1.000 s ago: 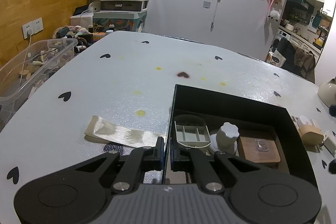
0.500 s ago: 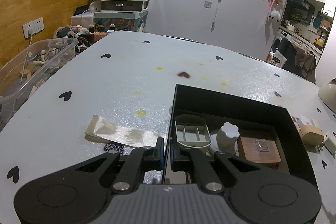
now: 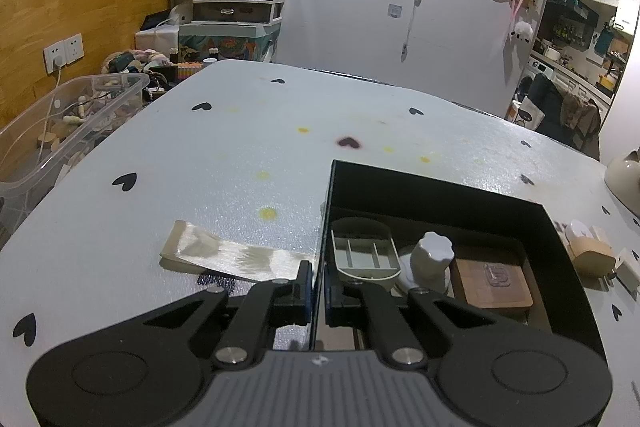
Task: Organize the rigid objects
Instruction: 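Lower the right gripper onto the light wooden oval block and close it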
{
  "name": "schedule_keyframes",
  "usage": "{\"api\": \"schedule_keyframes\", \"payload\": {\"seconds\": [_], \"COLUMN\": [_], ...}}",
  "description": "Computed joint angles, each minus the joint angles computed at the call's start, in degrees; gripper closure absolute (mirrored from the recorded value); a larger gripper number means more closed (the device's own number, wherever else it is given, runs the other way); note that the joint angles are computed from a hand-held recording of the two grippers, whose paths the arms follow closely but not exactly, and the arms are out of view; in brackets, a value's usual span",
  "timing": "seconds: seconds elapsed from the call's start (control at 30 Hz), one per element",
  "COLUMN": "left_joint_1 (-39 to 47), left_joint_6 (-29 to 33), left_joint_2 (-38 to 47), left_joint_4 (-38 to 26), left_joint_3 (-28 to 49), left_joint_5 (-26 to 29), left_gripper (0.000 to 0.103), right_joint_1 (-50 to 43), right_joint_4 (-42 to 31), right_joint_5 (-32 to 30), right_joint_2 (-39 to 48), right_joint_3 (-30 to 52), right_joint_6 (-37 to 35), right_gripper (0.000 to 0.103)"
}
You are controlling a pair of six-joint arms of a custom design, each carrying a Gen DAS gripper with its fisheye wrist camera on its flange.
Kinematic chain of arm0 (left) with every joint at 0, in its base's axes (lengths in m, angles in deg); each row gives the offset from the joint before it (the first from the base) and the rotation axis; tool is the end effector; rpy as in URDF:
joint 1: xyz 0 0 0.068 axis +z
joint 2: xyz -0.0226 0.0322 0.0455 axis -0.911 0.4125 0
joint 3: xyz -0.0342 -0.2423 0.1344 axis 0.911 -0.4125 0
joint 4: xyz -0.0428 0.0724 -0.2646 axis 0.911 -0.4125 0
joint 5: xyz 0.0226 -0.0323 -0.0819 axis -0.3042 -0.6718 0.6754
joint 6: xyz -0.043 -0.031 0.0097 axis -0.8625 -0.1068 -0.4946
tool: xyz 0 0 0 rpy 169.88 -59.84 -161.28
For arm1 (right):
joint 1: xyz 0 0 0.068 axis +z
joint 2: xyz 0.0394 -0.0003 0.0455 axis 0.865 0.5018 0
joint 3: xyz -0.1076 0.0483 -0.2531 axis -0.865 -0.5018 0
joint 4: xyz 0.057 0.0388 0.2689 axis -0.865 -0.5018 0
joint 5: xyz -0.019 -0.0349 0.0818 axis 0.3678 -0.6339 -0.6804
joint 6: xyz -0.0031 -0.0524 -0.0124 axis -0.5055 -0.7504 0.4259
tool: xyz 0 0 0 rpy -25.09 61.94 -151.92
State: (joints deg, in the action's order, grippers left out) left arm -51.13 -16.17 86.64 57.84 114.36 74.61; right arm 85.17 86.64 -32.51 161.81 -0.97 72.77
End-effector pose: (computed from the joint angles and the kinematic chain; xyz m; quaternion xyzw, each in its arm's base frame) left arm 0.3704 0.0793 0.0668 0.1045 0.9029 -0.1100 0.4021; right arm 0.1955 0.0776 0.0766 0.0486 0.8500 0.0348 0.5234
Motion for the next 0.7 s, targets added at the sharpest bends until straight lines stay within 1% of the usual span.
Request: {"api": "schedule_keyframes", "payload": {"seconds": [0.23, 0.3, 0.4, 0.47, 0.53, 0.6, 0.7], "left_joint_1": [0.0, 0.0, 0.0, 0.2, 0.3, 0.4, 0.5], "left_joint_6": [0.0, 0.1, 0.0, -0.2, -0.1, 0.0, 0.3], "left_joint_2": [0.0, -0.1, -0.1, -0.2, -0.3, -0.2, 0.0], "left_joint_4": [0.0, 0.1, 0.1, 0.1, 0.0, 0.0, -0.1], "left_joint_3": [0.0, -0.2, -0.2, -0.2, -0.2, -0.1, 0.1], "left_joint_5": [0.0, 0.0, 0.2, 0.6, 0.9, 1.1, 1.3], "left_gripper": [0.098, 0.098, 0.098, 0.098, 0.098, 0.098, 0.098], "right_joint_1": [0.6, -0.4, -2.6, -4.3, -7.4, -10.1, -13.5], "right_joint_4": [19.8, 23.0, 23.4, 21.0, 21.4, 21.5, 15.4], "right_joint_5": [8.9, 10.4, 10.2, 10.0, 7.0, 4.7, 0.9], "right_joint_2": [16.8, 21.0, 23.9, 24.1, 25.0, 25.7, 24.6], "right_joint_3": [-2.6, -2.1, -0.7, 0.8, 1.8, 3.0, 6.9], "right_joint_6": [7.2, 9.0, 9.6, 9.0, 7.4, 8.0, 9.1], "right_gripper": [0.0, 0.0, 0.0, 0.0, 0.0, 0.0, 0.0]}}
